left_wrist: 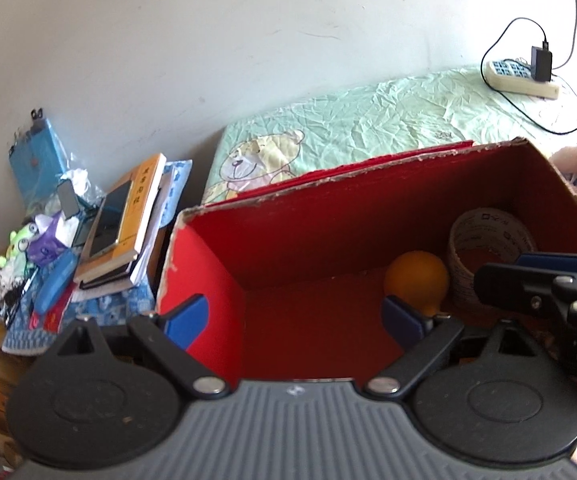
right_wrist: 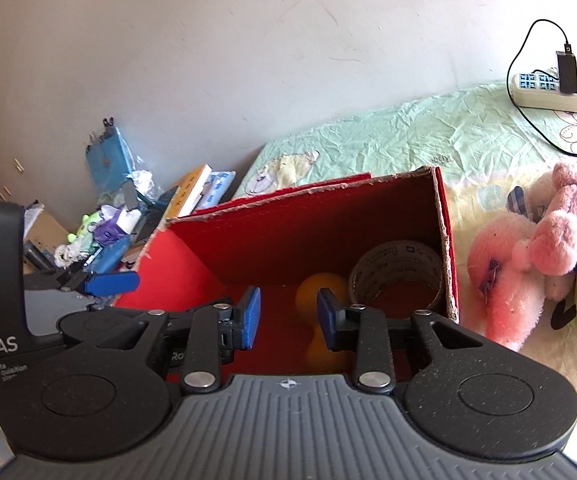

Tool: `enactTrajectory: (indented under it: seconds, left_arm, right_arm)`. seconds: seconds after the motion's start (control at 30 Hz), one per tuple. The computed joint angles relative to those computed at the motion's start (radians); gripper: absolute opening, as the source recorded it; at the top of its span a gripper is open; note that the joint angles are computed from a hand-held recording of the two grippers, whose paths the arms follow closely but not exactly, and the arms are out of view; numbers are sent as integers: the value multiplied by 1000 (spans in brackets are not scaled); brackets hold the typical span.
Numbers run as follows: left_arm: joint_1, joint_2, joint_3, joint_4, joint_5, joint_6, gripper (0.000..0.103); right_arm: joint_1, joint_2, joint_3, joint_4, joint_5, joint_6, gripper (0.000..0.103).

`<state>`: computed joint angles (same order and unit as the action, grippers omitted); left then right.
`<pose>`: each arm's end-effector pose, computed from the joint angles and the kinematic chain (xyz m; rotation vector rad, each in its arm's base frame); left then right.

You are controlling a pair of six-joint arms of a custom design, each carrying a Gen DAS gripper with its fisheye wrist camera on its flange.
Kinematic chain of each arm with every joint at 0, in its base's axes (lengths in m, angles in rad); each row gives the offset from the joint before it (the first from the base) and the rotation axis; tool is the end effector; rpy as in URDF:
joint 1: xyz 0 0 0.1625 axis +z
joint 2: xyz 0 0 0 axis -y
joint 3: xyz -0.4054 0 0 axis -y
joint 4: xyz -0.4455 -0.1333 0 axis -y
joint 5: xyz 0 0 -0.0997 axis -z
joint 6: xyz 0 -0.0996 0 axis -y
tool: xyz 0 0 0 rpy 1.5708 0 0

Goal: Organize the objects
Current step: 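Withdraw the right gripper from the box toward the white ribboned toy shoe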

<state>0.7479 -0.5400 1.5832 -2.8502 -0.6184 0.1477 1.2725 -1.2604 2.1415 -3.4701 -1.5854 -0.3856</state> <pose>-0.3545 -0.6214 -0.0468 0.9228 2.0435 -0.6329 -0.0340 -0.5591 0.2374 0.0982 -2.4797 1.2989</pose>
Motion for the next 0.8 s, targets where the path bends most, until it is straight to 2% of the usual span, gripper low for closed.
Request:
enactTrajectory:
  seconds: [0.2, 0.37, 0.5, 0.7, 0.8]
  left_arm:
    - [-24, -44, 61, -4, 0, -59, 94]
    - [-41, -92, 125, -24, -15, -104, 94]
    - [-53, -122, 167, -12, -5, -136, 94]
    - [-62, -175, 228, 49, -36, -211, 94]
    - [-66, -199, 277, -23, -53, -214, 94]
  right_arm:
    - [-10, -33, 27, 30, 35, -38, 35]
    - [-32, -68, 60, 36, 97, -99, 43]
    - [-59, -109, 86, 76, 184, -141, 43]
    - [-91, -157, 115, 172, 285, -237, 42]
    - [-113, -181, 130, 222, 328, -263, 41]
